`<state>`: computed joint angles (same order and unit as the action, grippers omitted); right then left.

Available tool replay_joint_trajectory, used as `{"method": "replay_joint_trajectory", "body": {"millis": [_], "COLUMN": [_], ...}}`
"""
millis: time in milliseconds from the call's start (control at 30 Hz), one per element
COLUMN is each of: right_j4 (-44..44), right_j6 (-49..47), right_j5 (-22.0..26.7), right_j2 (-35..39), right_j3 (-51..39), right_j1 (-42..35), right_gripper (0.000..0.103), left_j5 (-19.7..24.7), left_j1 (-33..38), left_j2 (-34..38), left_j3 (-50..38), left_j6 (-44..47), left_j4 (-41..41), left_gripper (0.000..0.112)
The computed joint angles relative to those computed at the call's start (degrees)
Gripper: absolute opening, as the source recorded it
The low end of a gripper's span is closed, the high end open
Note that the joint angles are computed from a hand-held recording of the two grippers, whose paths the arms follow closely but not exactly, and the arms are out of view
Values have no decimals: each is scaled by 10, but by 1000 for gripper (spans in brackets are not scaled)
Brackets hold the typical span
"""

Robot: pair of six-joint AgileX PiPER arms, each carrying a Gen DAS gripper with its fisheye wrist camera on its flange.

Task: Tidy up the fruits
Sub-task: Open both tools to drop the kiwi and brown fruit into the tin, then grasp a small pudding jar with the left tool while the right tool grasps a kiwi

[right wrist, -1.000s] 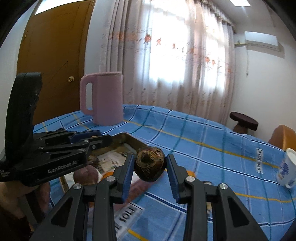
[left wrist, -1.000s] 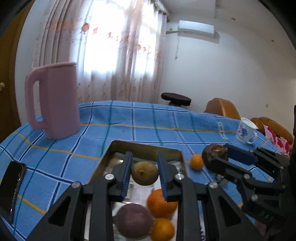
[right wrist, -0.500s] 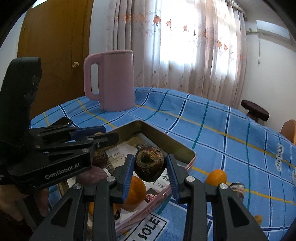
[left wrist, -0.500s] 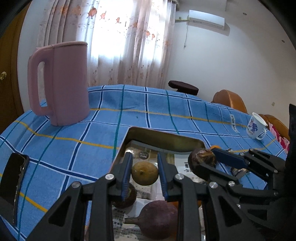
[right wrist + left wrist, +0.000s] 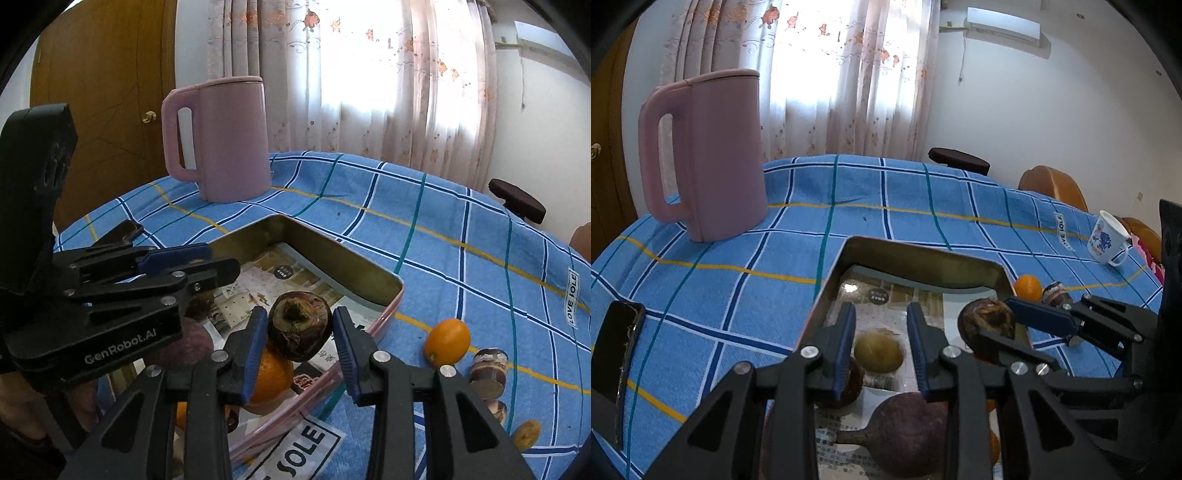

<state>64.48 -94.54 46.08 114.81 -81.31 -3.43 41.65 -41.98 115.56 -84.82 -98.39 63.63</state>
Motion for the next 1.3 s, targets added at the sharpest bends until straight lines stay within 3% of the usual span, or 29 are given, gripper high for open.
{"method": "replay_joint_trajectory", "body": {"millis": [33, 100, 200, 333, 433, 633, 867, 1000, 1167, 1300], "right_j4": [0, 6, 31, 68, 47, -26, -117, -174, -215, -191], "right_j6": [-1, -10, -60, -119, -74, 48, 162, 221, 282, 257], "right_j5": [5, 17, 13, 9, 9, -39, -7, 17, 89, 78], "right_j2": [0, -5, -29, -51, -32, 32, 86, 112, 159, 144], "right_j3": [0, 7, 43, 69, 29, -70, -150, -195, -274, -249], "right_j1": [-1, -7, -23, -82, -125, -176, -184, -175, -178, -187], "right_gripper": [49, 56, 56, 56, 56, 56, 56, 55, 31, 30], "left_j5": [3, 11, 32, 40, 35, 35, 68, 81, 116, 140], "left_j1": [-2, -10, -32, -52, -66, -84, -86, -83, -81, -82], "left_j2": [-1, -10, -28, -21, 8, 101, 206, 243, 297, 329], "left_j3": [1, 13, 36, 13, -39, -199, -386, -452, -555, -622], "left_j6": [-3, -35, -97, -95, -55, 93, 259, 306, 370, 408], "left_j4": [2, 26, 81, 95, 81, -6, -130, -176, -222, -245], "left_gripper": [39, 65, 75, 76, 78, 78, 78, 78, 78, 78]}}
